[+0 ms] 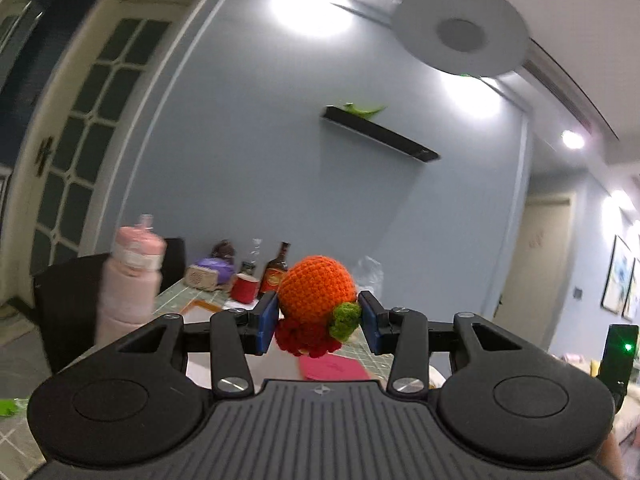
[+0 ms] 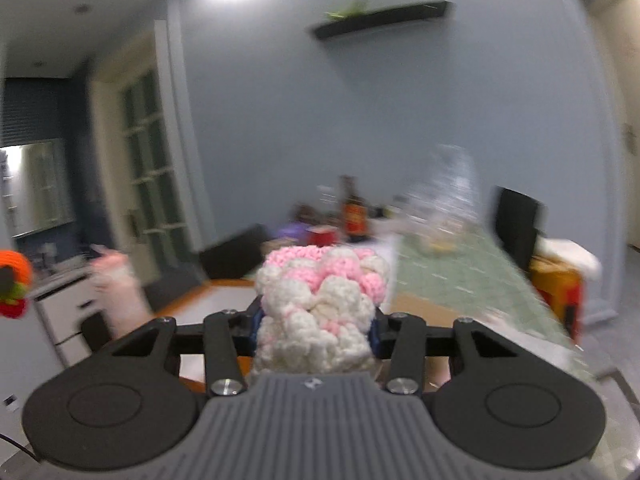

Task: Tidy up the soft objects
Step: 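Carry the pouch and orange fruit with both grippers toward the orange shoebox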

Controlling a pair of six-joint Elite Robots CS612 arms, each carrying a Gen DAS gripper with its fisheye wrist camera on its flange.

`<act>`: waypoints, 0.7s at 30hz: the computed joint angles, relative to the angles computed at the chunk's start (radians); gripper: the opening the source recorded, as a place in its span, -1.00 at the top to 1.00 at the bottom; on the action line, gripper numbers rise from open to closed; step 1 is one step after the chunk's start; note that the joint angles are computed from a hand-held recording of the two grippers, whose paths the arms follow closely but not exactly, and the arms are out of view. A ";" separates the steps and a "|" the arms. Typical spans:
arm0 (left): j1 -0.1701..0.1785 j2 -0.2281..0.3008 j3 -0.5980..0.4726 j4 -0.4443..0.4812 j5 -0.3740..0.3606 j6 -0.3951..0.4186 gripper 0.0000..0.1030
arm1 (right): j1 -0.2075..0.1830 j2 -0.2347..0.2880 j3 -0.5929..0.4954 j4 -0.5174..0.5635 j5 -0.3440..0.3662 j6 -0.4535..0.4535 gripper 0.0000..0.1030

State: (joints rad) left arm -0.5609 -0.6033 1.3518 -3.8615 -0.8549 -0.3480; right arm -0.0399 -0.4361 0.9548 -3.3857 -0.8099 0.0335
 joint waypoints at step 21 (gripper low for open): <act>0.190 0.102 -0.212 0.303 -0.335 -0.111 0.05 | 0.178 0.295 -0.655 0.466 -0.177 -0.137 0.08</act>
